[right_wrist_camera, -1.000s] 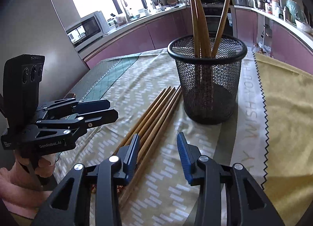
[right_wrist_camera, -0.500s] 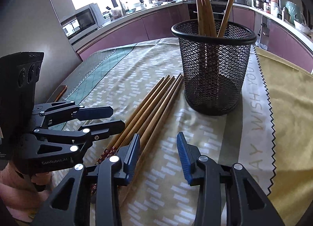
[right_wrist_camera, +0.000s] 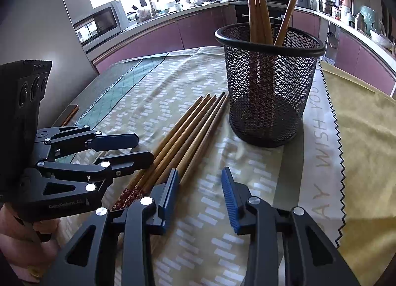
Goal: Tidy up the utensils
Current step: 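Close the left gripper on a third chopstick while the right gripper grasps another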
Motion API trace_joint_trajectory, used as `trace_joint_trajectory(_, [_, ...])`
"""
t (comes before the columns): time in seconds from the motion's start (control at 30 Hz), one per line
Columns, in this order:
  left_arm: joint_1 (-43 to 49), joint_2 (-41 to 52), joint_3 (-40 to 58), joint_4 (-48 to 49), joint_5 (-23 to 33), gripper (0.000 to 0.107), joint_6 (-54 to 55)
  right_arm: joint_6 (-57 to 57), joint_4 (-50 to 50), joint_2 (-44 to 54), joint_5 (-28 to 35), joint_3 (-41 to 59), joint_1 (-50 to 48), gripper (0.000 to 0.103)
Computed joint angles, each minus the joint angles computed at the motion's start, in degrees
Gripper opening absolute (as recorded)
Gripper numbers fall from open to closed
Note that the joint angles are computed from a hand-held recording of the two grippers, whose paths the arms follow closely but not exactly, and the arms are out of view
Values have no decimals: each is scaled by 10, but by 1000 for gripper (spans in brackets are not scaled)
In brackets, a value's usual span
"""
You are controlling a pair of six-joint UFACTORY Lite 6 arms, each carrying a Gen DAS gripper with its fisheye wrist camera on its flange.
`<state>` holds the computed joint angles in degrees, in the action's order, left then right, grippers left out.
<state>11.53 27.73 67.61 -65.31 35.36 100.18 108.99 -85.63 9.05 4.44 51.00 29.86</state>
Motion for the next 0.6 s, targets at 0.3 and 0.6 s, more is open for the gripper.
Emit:
trace_joint_trajectory(0.3, [-3, 1, 0, 1, -6, 35, 2, -120, 119, 16, 13, 21, 8, 32])
trace_joint_trajectory(0.6, [-11, 5, 5, 4, -16, 33, -4, -203, 201, 47, 26, 57, 12, 25])
